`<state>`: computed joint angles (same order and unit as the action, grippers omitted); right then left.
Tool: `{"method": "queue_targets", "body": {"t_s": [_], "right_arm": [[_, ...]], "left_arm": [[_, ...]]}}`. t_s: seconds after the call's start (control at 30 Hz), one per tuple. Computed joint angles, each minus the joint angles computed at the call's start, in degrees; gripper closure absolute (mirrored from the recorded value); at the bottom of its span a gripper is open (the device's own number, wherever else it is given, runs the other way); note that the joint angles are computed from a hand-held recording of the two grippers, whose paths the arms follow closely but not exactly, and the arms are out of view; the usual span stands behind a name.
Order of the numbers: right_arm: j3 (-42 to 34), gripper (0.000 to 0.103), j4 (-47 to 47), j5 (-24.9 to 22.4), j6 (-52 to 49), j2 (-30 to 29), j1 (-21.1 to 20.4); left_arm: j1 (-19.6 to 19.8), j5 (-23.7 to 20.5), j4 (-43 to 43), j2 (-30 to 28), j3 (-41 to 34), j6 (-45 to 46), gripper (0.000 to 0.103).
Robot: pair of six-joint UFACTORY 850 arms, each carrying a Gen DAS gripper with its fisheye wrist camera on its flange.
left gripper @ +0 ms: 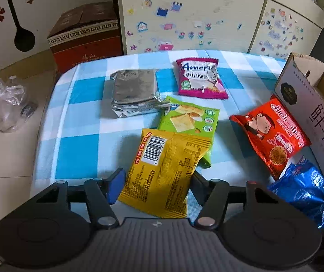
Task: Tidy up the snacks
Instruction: 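Carry both packets into the cardboard box and open both grippers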
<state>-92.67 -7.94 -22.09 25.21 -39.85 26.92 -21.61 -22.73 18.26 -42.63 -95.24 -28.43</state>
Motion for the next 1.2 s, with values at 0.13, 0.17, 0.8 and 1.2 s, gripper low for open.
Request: {"method": "queue_targets", "body": {"t_s": [0.13,0.17,0.8,1.2], "right_arm": [[0.6,0.025,-0.5,1.0,1.0,0.9,-0.2],[0.8,0.025,-0.9,1.3,1.4,1.2,-0.2],[3.8,0.025,-3.7,5.9,5.2,5.3,-1.5],[5.2,0.025,-3.3,7.8,5.1,6.9,-2.2]], "left_arm": [[-0.2,0.6,2.1,1.1,0.7,-2.9,0.037],[-0.2,0.7,2.7,1.4,1.0,-3.5,0.037],[-1.1,1.9,9.7,5.8,4.6,-13.6,0.037],[-2.0,2.7,18.2,8.6,8.4,-25.0,0.037]]}}
